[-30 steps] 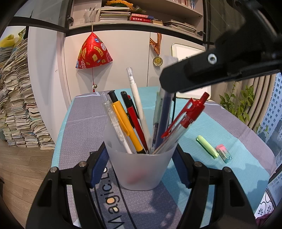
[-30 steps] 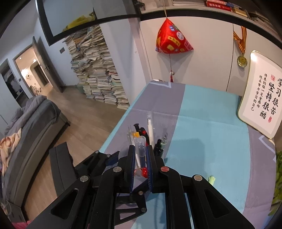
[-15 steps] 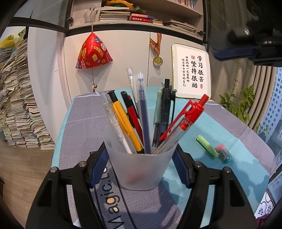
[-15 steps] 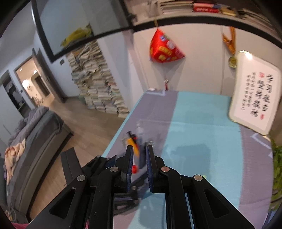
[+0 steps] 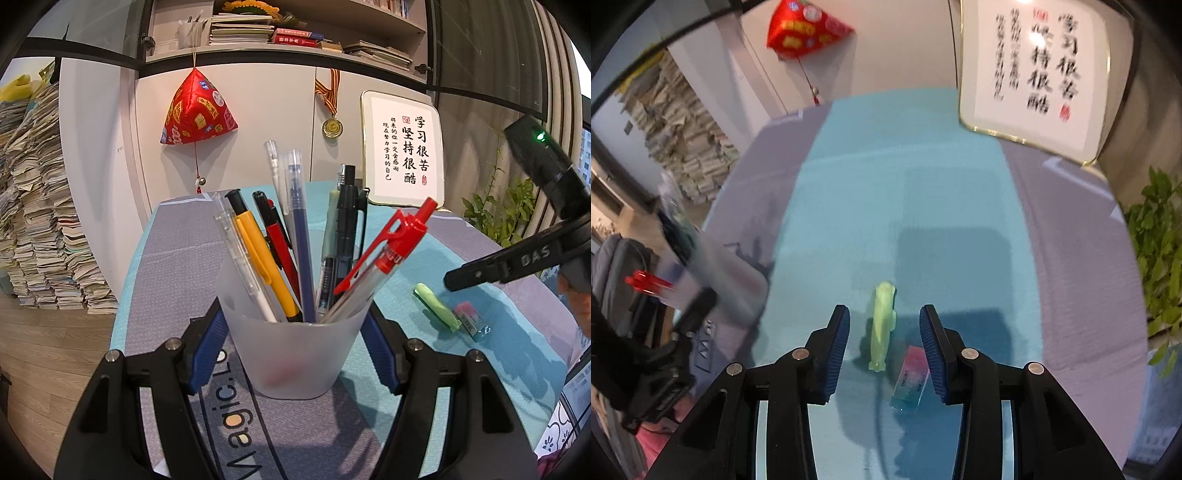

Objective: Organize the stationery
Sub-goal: 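Grasp the green highlighter with the right gripper and lift it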

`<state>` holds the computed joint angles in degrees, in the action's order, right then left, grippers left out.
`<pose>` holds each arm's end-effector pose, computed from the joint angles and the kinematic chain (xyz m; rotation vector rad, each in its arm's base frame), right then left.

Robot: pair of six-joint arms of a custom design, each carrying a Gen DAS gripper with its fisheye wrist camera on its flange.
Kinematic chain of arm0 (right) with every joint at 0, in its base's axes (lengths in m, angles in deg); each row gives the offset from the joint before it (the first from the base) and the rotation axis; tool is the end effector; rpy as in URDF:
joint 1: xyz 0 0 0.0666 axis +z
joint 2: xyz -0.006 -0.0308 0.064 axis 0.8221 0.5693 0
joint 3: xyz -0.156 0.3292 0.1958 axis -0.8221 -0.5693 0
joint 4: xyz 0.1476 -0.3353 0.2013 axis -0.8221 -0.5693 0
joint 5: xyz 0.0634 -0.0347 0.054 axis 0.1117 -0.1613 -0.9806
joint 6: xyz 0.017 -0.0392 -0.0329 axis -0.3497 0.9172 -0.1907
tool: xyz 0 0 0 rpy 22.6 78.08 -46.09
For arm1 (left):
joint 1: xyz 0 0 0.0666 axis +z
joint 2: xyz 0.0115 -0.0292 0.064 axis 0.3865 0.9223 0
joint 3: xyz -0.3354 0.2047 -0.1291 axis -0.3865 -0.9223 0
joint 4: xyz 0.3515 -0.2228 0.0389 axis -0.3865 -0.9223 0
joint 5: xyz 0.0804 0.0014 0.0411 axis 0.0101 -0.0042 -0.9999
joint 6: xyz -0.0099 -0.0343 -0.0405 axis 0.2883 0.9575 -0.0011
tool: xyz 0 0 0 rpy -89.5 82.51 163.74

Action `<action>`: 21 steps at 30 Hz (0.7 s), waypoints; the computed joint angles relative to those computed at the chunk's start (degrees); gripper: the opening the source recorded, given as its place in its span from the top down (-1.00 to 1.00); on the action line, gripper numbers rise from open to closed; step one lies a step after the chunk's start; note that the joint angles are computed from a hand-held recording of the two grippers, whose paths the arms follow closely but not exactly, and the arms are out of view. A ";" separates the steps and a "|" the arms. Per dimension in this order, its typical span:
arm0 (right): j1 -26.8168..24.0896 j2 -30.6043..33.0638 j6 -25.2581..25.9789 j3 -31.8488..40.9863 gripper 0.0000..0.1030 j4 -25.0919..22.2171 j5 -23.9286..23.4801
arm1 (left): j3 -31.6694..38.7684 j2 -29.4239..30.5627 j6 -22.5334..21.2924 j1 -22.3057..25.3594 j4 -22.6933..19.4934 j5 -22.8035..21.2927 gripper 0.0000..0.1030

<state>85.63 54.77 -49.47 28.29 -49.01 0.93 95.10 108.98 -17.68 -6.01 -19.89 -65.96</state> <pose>0.3787 0.2107 0.4593 0.5578 2.5767 0.1417 0.4538 -0.2623 0.4200 0.8830 1.9762 -0.5324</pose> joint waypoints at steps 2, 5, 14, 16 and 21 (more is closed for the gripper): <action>-0.42 0.55 0.29 0.03 0.21 0.49 -0.58 | -0.05 -0.06 0.08 -0.06 0.02 -0.22 -0.33; -0.54 0.92 0.34 -0.51 0.21 0.97 -1.03 | -0.02 -0.01 0.05 -0.03 0.03 -0.18 -0.33; -1.27 3.55 1.12 -0.22 0.21 0.07 -1.68 | -0.04 -0.01 0.06 -0.02 0.05 -0.15 -0.33; -1.55 3.77 0.69 -0.31 0.21 0.05 -1.79 | -0.04 -0.01 0.06 -0.02 0.05 -0.15 -0.33; -1.68 3.91 0.86 -0.10 0.43 -0.26 -1.15 | -0.04 -0.01 0.05 -0.02 0.06 -0.16 -0.33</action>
<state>83.95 58.68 -48.61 28.18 -49.27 -0.23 95.06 108.97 -17.63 -6.03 -19.83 -66.12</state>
